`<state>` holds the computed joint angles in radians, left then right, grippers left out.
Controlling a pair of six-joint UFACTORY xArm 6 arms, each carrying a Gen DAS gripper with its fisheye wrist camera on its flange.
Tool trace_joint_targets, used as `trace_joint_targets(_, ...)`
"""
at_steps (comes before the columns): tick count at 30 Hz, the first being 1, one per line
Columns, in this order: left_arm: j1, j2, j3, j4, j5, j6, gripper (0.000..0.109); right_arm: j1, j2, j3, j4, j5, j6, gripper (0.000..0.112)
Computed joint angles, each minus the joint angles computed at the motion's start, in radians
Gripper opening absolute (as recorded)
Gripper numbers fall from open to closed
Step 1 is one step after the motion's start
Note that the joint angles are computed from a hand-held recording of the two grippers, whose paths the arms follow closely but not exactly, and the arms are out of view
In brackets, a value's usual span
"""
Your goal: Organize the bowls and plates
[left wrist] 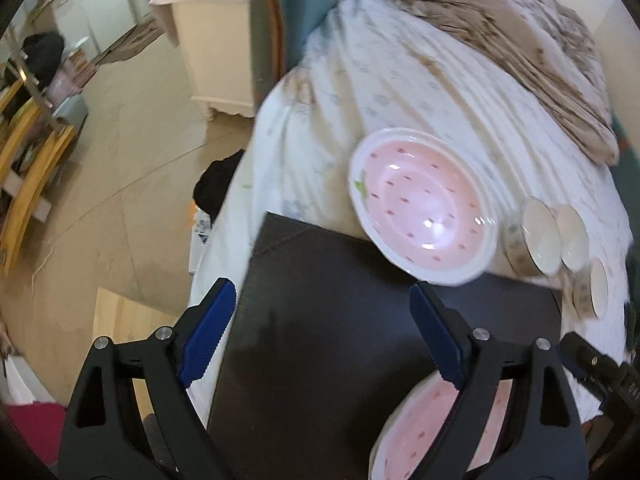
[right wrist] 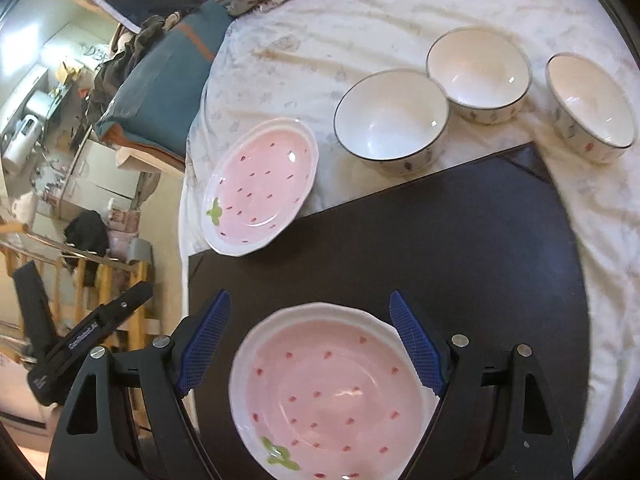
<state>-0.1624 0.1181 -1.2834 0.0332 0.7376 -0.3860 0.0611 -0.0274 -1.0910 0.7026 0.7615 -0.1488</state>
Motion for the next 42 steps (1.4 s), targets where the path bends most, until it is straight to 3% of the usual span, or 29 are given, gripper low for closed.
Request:
trace_joint_targets(6, 0.017, 0.117, -0.112, -0.016, 0.010, 0.040, 0.086, -0.001, 0.131, -0.106, 0.031, 0.025, 0.024, 0.084)
trace_joint_targets(10, 0.025, 0.211, -0.201, -0.104, 0.050, 0.075, 0.077, -0.004, 0.238, -0.206, 0.091, 0.062, 0.028, 0.083)
trace_joint_targets(11, 0.026, 0.234, -0.224, -0.111, 0.071, 0.066, 0.074, -0.004, 0.258, -0.227, 0.094, 0.067, 0.027, 0.078)
trace_joint_targets(13, 0.031, 0.276, -0.263, -0.197, 0.098, 0.093, 0.055, 0.000, 0.322, -0.297, 0.099, 0.096, 0.020, 0.066)
trace_joint_targets(15, 0.035, 0.310, -0.297, -0.273, 0.119, 0.110, 0.048, 0.006, 0.372, -0.349, 0.106, 0.110, 0.015, 0.057)
trace_joint_targets(17, 0.034, 0.332, -0.321, -0.305, 0.125, 0.106, 0.047, 0.009, 0.418, -0.395, 0.112, 0.125, 0.012, 0.044)
trace_joint_targets(20, 0.031, 0.354, -0.348, -0.336, 0.138, 0.091, 0.046, 0.009, 0.462, -0.435, 0.134, 0.138, 0.008, 0.038)
trace_joint_targets(24, 0.025, 0.397, -0.403, -0.362, 0.182, 0.101, 0.030, 0.008, 0.514, -0.485, 0.140, 0.148, 0.011, 0.030)
trace_joint_targets(27, 0.018, 0.422, -0.431, -0.343, 0.196, 0.095, 0.028, -0.001, 0.549, -0.521, 0.162, 0.158, 0.008, 0.022)
trace_joint_targets(29, 0.016, 0.437, -0.447, -0.343, 0.214, 0.108, 0.016, -0.001, 0.562, -0.536, 0.151, 0.160, 0.013, 0.019)
trace_joint_targets(34, -0.002, 0.406, -0.409, -0.270, 0.183, 0.093, 0.016, 0.014, 0.544, -0.511, 0.124, 0.120, -0.013, 0.012)
trace_joint_targets(42, -0.012, 0.310, -0.302, -0.244, 0.174, 0.110, 0.016, 0.024, 0.482, -0.455, 0.080, 0.137, -0.033, 0.013)
